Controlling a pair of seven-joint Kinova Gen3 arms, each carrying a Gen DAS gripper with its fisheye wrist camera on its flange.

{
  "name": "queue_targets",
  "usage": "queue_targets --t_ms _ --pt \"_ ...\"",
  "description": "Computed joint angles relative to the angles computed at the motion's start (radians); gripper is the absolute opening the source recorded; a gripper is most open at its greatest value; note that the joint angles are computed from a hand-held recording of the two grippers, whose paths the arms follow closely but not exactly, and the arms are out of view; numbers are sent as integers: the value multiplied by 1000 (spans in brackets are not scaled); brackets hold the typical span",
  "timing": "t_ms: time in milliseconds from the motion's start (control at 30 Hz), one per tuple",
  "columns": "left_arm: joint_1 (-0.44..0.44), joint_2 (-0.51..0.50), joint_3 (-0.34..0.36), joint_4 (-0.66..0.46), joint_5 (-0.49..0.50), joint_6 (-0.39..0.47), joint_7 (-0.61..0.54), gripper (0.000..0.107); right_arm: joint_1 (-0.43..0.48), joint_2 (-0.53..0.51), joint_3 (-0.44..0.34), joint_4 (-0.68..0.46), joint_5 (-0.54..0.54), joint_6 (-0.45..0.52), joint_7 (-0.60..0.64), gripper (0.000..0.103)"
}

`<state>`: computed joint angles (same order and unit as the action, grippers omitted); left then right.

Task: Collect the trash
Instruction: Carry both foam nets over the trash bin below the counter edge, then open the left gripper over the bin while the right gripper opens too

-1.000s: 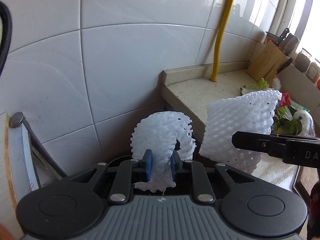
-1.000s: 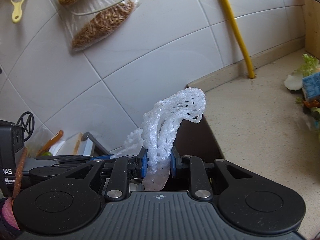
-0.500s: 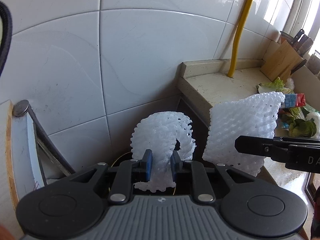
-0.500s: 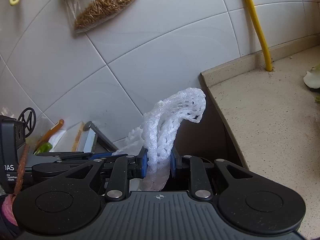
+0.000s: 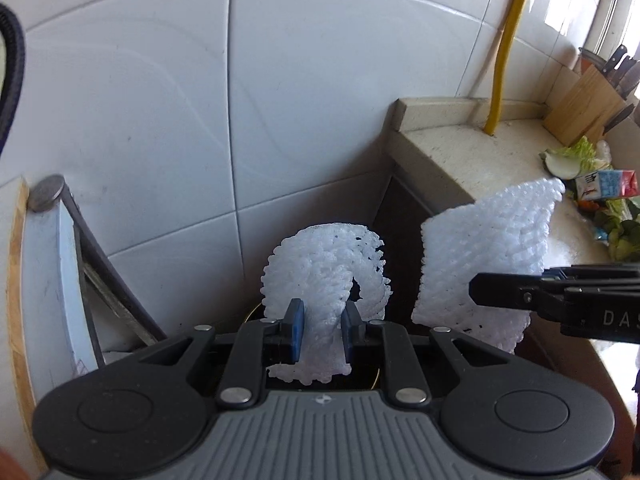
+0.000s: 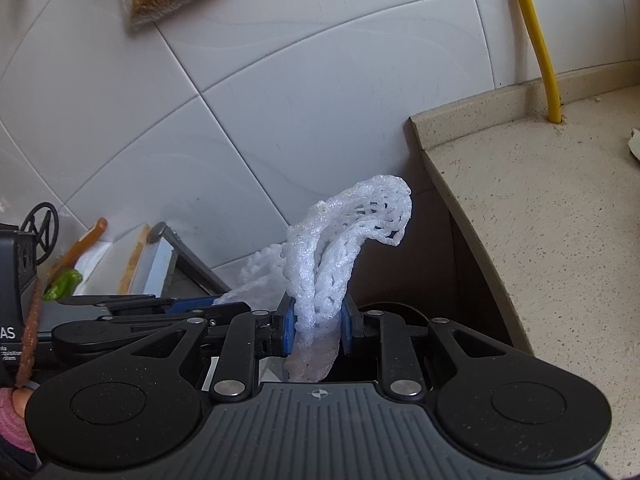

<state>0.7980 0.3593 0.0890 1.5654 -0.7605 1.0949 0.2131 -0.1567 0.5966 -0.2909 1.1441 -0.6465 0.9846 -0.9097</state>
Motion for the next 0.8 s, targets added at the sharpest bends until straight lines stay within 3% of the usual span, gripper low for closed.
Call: queue_targets --t_ms 600,800 --pt "-34 31 -7 -15 74 -10 -58 16 -142 107 50 -170 196 117 -136 29" --pt "-46 50 -21 -36 95 -6 -104 17 -170 125 55 -184 232 106 -153 29"
